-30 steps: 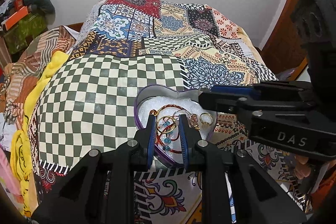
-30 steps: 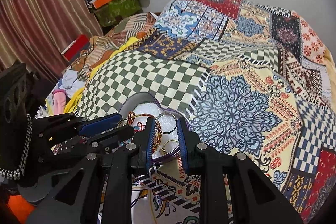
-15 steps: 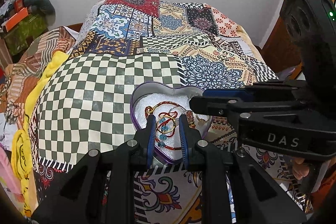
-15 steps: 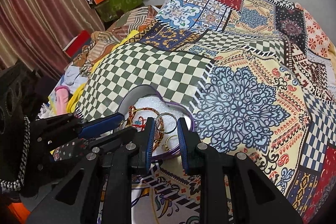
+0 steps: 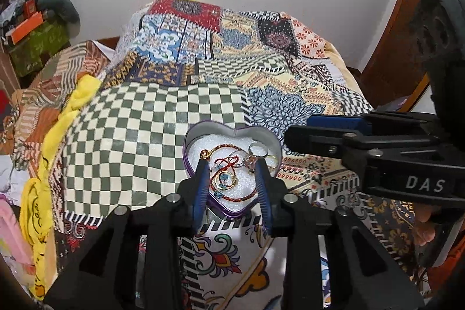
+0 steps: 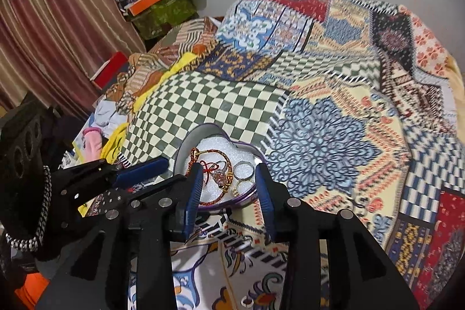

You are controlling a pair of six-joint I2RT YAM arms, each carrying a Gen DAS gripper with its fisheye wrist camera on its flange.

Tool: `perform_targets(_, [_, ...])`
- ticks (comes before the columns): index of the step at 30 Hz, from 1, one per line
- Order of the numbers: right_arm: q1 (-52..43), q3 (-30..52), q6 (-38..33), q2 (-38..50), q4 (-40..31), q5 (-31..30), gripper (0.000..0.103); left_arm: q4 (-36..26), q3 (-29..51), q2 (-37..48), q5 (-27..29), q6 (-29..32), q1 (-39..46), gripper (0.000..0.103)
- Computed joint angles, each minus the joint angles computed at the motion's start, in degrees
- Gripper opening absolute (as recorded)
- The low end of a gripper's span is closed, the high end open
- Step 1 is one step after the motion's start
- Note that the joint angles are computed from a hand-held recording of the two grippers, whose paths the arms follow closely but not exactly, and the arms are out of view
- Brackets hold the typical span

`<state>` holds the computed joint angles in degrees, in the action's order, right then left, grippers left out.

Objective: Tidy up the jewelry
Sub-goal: 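Move both open tools away from the tin toward the last ring on the quilt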

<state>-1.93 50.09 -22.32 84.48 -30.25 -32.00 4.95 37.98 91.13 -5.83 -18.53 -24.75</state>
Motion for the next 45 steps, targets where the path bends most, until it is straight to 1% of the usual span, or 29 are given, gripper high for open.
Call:
perform_targets(5, [-2.9,-2.5,-1.3,-7.3,-0.9,-0.2,0.034,-3.3,-0.9,-5.2,-1.5,-1.0,-1.7,0.032])
perform_targets(8, [-5.8,-3.9,-1.4,-12.0,-1.6,-1.8,0.034,-5.6,-1.8,-9.1,-3.1,-1.9,-3.1,0.032])
perform_targets(13, [-11.8,-4.5,-4.0,-18.2,-6.7,-5.8,0.034,-9.8,-3.1,-15.4,-5.7,-3.7,-5.9,0.032])
perform_targets(17, [-15.9,-5.0,-6.7,-21.9,-9.7,-7.6,0.034,-13.2,-3.5,-19.7,-8.4,-5.5,-8.9,0.032])
perform_targets(22, [-21.7,-5.3,-12.0,-24.2,-14.3,-10.0,0.034,-15.8,-3.9,-22.9,-11.0,-7.6,-12.8,0.032])
perform_targets(27, [-26.4,-5.9,-16.0,-24.2,-16.8,-11.0,0.034,-16.3,-3.5,-22.0,-12.0,-8.7,-15.6,0.032])
perform_targets(32, [-29.3,-8.3,-19.2,-24.0,-16.0,-9.5,0.034,-15.1,-3.7,-19.3,-11.4,-10.3,-17.7,0.032])
perform_targets(38, [-32.4,-10.1,-23.4,-21.4,-16.4,-9.0,0.034,-11.5,-2.6,-10.8,-9.6,-11.3,-19.3,0.032])
perform_targets(41, [-33.3,-12.0,-24.9,-20.7,-14.9,-8.2,0.034,-9.2,-1.6,-5.8,-8.5,-11.6,-20.1,0.032])
perform_targets(45, [-34.4,-13.2,-25.9,-18.2,-13.4,-7.8,0.034,-6.0,-0.2,-0.3,-5.4,-11.5,-20.1,0.032])
